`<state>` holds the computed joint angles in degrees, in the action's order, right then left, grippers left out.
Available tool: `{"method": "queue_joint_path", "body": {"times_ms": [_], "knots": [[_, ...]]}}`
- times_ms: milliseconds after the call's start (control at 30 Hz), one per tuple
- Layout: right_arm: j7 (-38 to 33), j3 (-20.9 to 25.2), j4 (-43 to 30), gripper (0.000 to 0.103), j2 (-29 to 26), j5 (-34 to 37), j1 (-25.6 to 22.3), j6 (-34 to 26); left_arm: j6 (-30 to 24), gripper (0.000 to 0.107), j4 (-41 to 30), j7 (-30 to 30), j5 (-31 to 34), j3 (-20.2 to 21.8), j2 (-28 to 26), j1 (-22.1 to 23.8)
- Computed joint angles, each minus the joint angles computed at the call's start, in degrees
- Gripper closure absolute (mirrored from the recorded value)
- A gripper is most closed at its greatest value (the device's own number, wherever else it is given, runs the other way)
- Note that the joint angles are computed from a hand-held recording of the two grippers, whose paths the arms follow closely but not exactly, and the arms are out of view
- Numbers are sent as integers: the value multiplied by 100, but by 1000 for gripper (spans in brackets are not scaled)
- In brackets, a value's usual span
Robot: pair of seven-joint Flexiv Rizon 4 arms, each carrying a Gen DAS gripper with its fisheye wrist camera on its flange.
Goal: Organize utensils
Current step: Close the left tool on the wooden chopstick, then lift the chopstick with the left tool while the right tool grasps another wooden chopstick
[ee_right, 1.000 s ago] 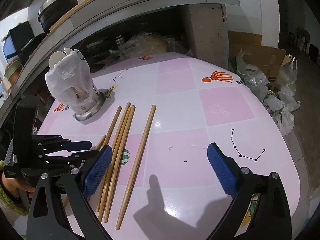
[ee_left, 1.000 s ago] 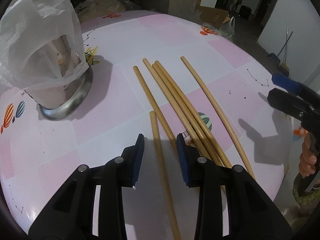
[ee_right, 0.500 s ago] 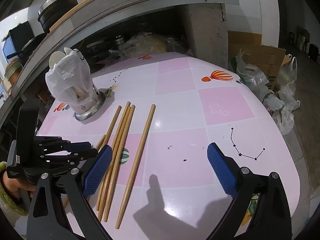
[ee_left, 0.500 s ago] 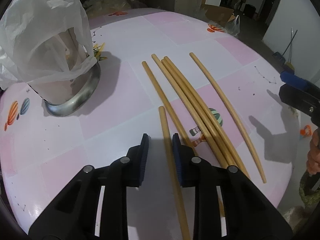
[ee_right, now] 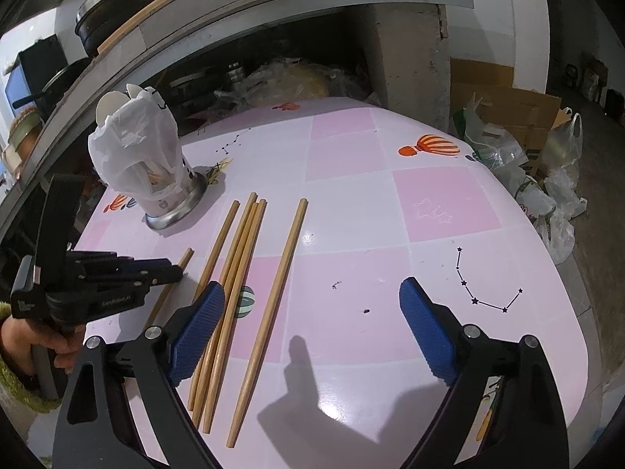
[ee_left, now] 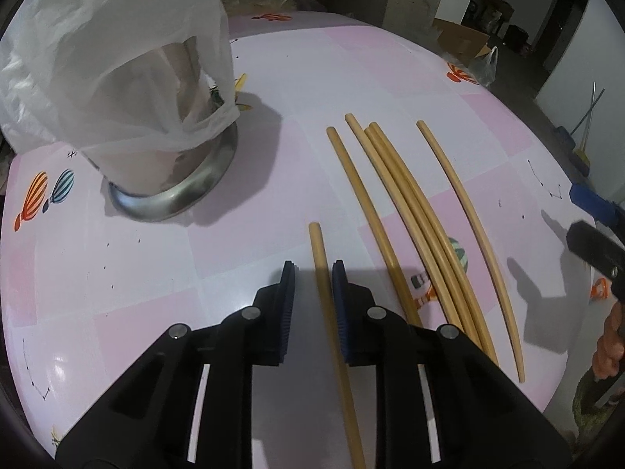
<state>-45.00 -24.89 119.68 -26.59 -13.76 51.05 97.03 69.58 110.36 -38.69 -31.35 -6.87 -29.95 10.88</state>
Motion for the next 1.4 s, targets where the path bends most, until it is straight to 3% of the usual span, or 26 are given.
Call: {"method": "queue_joint_path", "body": {"times_ms": [233,333,600,767,933,1033,1200,1300,1400], "knots": [[54,-81,-32,14,-15,-81,66,-96,178,89,-181,-268,472,207,-135,-239],[97,-123,-24,14,-11,-140,97,-109,275,95,-195,-356,558,189,-165,-224],[207,-504,116,15,60,-205,425,-93,275,101,-94,-291,171,-193,-143,148],[201,-676,166,15,97,-179,573,-83,261,101,111,210,-740,-697,61,579],[182,-704,134,15,104,-187,617,-86,289,101,438,1383,-2457,-1304,603,1017],[127,-470,43,15,116,-209,415,-86,206,101,561,2283,-3697,-1550,986,1174],[-1,109,-217,20,89,-291,-149,-75,-132,101,673,3270,-5178,-1397,1543,1119],[-168,971,-622,26,-22,-360,-968,-286,-278,101,754,3497,-5585,-1146,1745,1012],[-469,2175,-1259,37,-286,-395,-2045,-803,-437,101,791,3578,-5853,-872,1870,917]]}}
